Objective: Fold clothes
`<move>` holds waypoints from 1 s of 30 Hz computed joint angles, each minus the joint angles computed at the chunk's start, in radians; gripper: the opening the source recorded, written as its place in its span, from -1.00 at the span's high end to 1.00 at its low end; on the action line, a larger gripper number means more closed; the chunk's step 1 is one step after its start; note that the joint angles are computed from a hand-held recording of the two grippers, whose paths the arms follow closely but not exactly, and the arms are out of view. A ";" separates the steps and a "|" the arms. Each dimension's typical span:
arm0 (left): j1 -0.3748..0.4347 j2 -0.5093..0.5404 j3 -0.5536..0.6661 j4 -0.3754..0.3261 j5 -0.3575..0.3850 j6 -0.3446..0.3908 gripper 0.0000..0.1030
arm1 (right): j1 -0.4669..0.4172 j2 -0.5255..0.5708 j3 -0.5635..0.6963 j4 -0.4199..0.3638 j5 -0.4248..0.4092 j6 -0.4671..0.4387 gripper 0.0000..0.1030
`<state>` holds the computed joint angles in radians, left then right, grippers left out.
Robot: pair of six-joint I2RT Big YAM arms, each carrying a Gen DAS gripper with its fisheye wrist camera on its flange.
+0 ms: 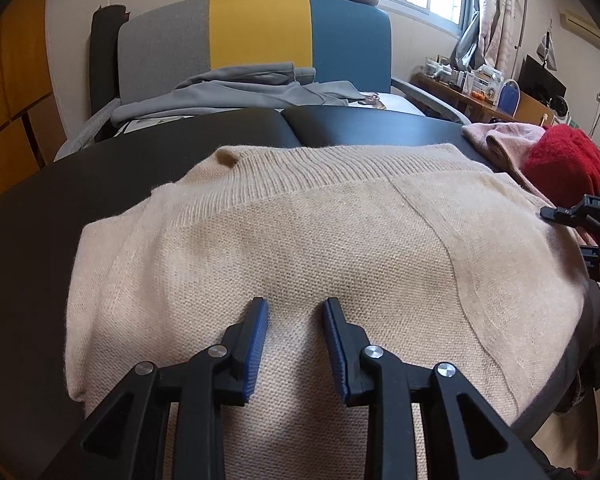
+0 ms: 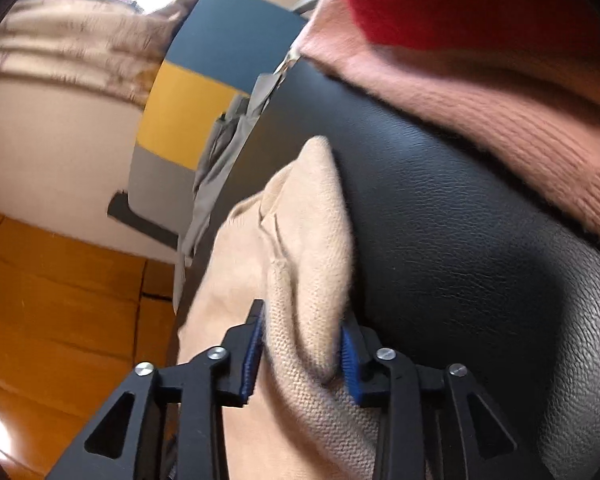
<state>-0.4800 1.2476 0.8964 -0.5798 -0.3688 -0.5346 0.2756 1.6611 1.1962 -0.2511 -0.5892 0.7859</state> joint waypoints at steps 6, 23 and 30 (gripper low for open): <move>0.022 -0.107 -0.059 0.049 0.027 0.026 0.44 | 0.017 -0.007 0.035 -0.057 0.049 -0.077 0.62; 0.117 -0.244 -0.277 0.200 0.083 -0.013 0.45 | 0.275 -0.010 0.241 -0.029 -0.074 -0.045 0.63; 0.116 -0.272 -0.321 0.263 0.097 -0.011 0.45 | 0.462 0.185 0.513 -0.247 -0.061 -0.232 0.63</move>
